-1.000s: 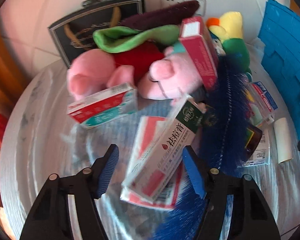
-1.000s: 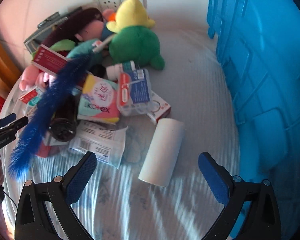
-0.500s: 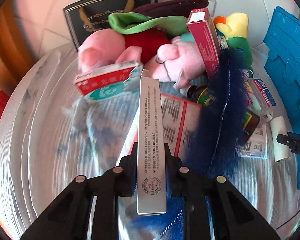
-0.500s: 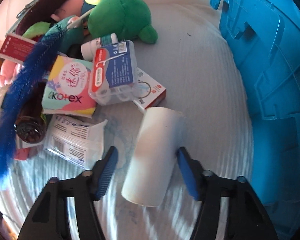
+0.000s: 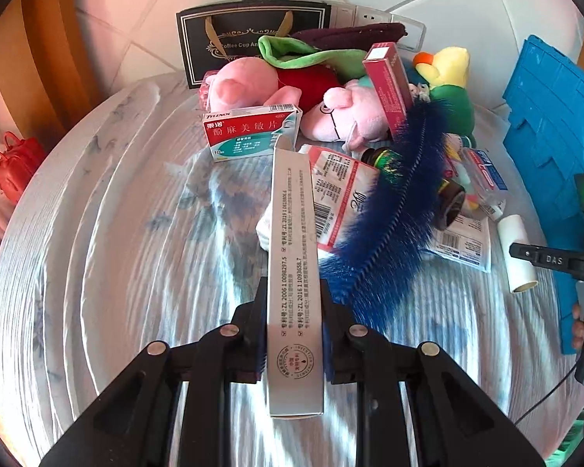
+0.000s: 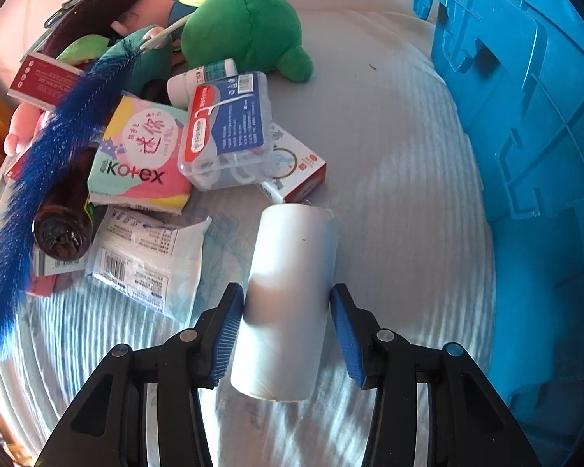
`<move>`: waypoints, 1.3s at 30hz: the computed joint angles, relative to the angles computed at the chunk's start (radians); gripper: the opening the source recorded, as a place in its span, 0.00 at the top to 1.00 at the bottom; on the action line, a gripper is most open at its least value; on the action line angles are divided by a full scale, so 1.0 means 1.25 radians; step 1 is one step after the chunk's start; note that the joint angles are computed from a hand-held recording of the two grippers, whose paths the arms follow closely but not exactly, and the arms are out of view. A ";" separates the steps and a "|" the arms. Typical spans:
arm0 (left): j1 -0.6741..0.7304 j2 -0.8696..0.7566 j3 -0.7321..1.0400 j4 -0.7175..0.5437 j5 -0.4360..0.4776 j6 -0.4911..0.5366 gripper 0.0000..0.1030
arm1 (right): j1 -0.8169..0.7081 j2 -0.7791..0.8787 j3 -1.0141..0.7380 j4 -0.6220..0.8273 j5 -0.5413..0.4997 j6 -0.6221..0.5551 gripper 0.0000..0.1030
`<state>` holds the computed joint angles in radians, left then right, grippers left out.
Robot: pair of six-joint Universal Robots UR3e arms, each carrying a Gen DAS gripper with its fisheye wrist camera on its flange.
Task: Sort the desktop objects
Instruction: 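Carry the white box and paper roll over the blue crate with both tools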
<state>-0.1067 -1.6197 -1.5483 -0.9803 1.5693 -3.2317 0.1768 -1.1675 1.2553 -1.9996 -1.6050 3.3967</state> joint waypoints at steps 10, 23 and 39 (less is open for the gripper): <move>-0.057 0.106 -0.058 -0.009 -0.006 -0.011 0.80 | 0.083 -0.179 0.167 -0.057 -0.011 -0.021 0.56; -0.224 0.194 0.021 0.001 0.128 -0.090 0.80 | 0.234 -0.398 0.150 -0.149 -0.112 -0.056 0.56; -0.577 -0.164 0.596 0.010 0.303 -0.131 0.80 | 0.055 -0.796 0.231 -0.181 -0.163 -0.103 0.56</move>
